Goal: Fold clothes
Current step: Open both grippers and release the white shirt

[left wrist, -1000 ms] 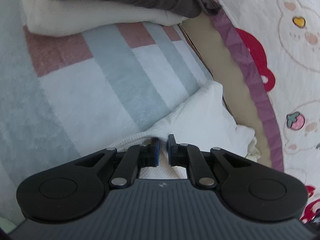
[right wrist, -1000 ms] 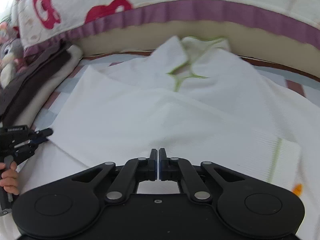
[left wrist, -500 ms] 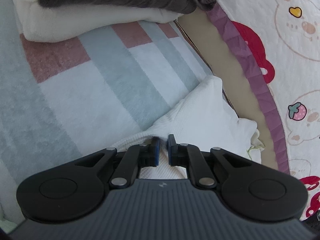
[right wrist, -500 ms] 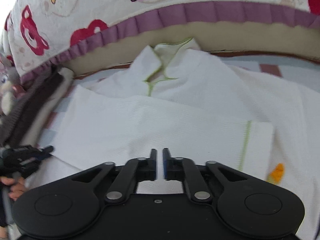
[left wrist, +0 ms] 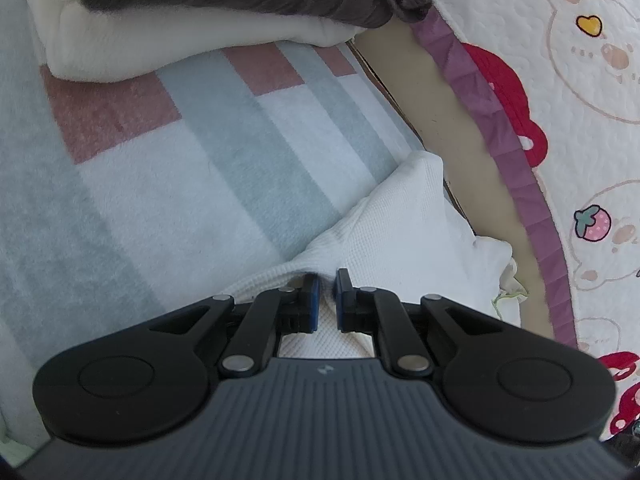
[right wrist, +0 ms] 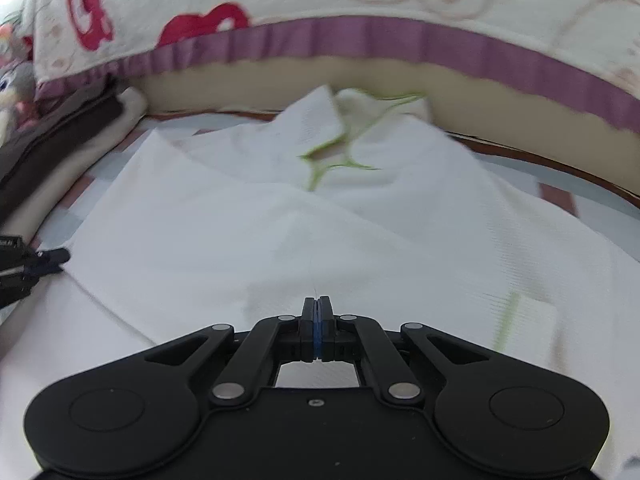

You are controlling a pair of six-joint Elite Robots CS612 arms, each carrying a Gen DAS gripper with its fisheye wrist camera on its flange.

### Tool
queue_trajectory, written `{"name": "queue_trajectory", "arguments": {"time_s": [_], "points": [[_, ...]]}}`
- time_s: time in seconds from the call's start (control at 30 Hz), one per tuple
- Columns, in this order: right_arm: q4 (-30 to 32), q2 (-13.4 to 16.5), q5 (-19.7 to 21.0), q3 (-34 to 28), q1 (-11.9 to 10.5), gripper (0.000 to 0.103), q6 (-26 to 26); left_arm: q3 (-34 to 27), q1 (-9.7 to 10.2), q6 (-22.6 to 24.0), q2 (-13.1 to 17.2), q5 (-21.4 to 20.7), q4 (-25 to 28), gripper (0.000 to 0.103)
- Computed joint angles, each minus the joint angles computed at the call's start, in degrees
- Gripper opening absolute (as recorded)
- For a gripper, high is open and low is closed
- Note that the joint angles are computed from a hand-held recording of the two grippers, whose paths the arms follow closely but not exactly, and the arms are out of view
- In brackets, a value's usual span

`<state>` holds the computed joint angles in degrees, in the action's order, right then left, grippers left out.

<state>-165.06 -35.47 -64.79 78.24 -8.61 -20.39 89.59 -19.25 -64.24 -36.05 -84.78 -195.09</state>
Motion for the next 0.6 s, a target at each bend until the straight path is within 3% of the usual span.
{"name": "queue_trajectory", "arguments": {"time_s": [0.3,0.43,0.5,0.6], "points": [[-3.5,-3.5,-3.7,5.2,-3.3,0.001,4.4,0.4,-0.05,2.2,-0.9,-0.4,2.4,0.008],[-5.2,-7.3,-5.9,10.6,-5.8,0.001,3.6,1.3,-0.49,4.5,-3.4,0.3,9.2,0.010],[-7.0,-9.3,-6.6,14.0,-7.6,0.001,4.6,1.8,-1.25,7.1,-4.7,1.7,12.2,0.025],[-8.9,-13.3,-8.4,20.1,-11.3,0.001,4.4,2.3,-2.67,11.6,-6.4,4.1,15.1,0.033]]}}
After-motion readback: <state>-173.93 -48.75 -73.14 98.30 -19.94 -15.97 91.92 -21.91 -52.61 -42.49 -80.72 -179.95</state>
